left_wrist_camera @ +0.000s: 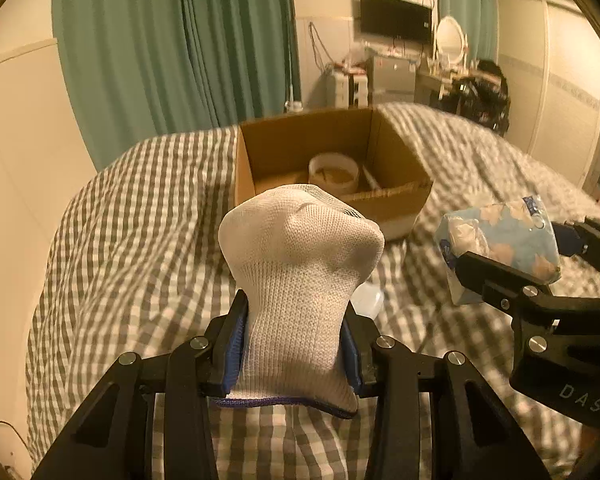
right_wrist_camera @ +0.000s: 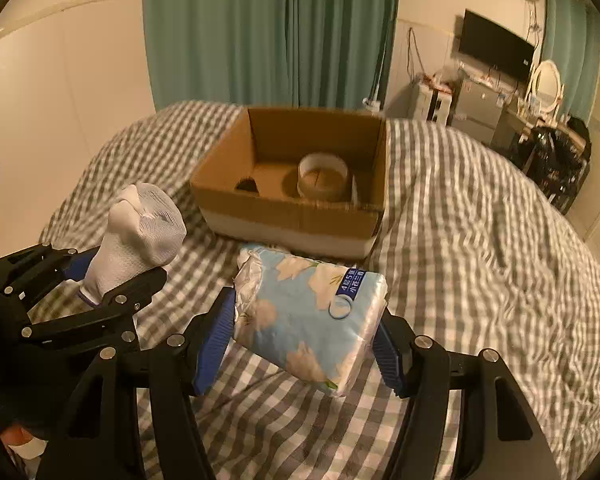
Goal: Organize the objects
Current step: 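Lift the tissue pack with the right gripper while the left gripper grasps the white sock, then carry the tissue pack and sock over the box and open both grippers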
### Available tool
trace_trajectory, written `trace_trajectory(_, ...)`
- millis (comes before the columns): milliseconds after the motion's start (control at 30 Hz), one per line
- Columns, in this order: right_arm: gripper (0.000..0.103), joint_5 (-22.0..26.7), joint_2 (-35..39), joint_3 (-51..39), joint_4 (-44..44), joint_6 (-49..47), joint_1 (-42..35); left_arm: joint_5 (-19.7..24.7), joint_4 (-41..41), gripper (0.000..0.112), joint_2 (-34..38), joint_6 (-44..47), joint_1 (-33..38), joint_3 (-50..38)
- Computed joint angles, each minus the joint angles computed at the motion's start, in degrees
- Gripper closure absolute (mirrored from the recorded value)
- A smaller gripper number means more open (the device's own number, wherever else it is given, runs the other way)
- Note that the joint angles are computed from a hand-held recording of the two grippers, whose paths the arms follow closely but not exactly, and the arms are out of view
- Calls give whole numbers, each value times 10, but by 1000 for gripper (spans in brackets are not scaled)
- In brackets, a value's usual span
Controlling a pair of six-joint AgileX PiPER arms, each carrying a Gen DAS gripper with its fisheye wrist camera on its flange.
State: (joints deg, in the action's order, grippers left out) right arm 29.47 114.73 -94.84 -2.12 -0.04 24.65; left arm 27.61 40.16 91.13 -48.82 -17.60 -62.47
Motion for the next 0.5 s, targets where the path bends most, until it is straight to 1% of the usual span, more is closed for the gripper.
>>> trace_trajectory(100, 40, -21, -21, 10, -1, 10, 3, -2, -47, 71, -12, 45, 20, -16)
trace_trajectory(200, 40, -19, -23, -10, 0, 7, 8, 3, -81, 71, -6, 85, 42, -50)
trace_trajectory(267, 40, -9, -13, -39, 6, 1, 9, 7, -101, 71, 1, 109, 54, -74)
trace_trajectory(400, 40, 30, 35, -144, 25, -19, 11, 21, -113, 71, 35, 142, 70, -142)
trace_trajectory(467, 40, 64, 73, -221, 23, -18, 11, 25, -124, 71, 55, 159, 77, -176)
trace_trajectory(500, 40, 89, 101, -275, 24, -17, 10, 29, -132, 71, 73, 169, 82, -203)
